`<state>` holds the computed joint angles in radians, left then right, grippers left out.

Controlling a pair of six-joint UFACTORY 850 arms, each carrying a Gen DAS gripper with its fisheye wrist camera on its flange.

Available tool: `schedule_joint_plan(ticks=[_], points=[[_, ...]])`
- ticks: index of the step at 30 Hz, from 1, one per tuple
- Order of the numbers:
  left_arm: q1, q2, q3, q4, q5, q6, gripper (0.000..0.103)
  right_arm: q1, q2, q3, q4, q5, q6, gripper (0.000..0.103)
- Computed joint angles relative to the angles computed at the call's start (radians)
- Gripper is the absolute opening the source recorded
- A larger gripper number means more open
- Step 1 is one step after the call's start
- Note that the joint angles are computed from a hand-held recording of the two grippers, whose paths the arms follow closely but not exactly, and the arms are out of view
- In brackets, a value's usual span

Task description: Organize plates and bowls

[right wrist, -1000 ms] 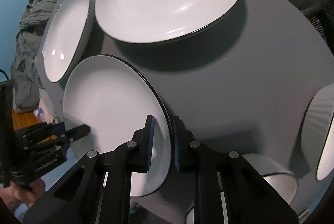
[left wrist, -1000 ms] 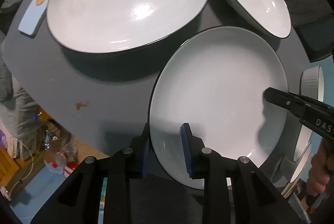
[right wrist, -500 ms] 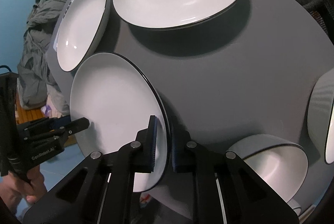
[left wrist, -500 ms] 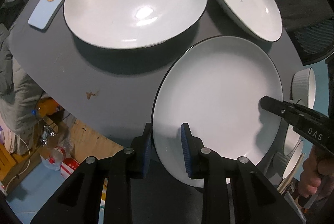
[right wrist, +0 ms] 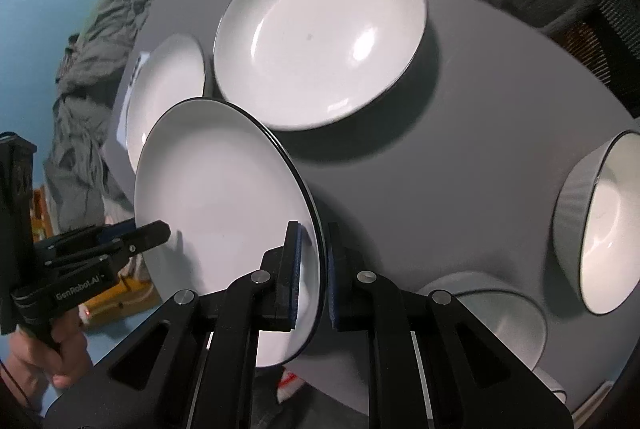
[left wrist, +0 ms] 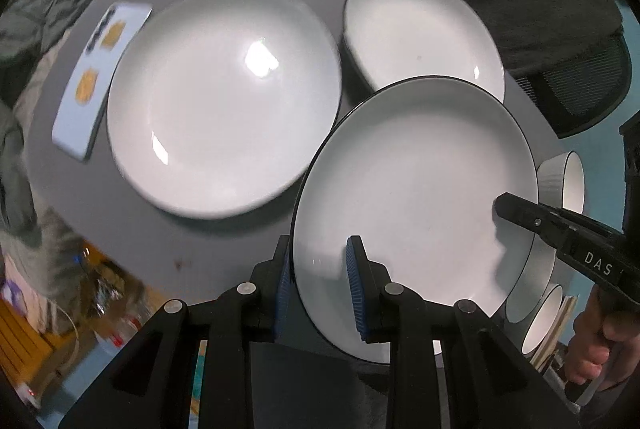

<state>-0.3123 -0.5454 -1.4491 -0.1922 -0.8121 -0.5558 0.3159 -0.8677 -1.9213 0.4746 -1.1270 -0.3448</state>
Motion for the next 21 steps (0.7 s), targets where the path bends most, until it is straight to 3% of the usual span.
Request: schedule_joint_plan(ticks=[12,21], points=[[0.041,-0.239,-0.397,0.059,-0.146,0.202,0.026,-0.019,-0.069,-0.135,0.022,0.052,0.172,0.012],[0.072,-0.508,-0.817,0.085,-0.331,0.343,0.026,-0.011,-0.17,-0.273,0.021,0.064,0.345,0.012]])
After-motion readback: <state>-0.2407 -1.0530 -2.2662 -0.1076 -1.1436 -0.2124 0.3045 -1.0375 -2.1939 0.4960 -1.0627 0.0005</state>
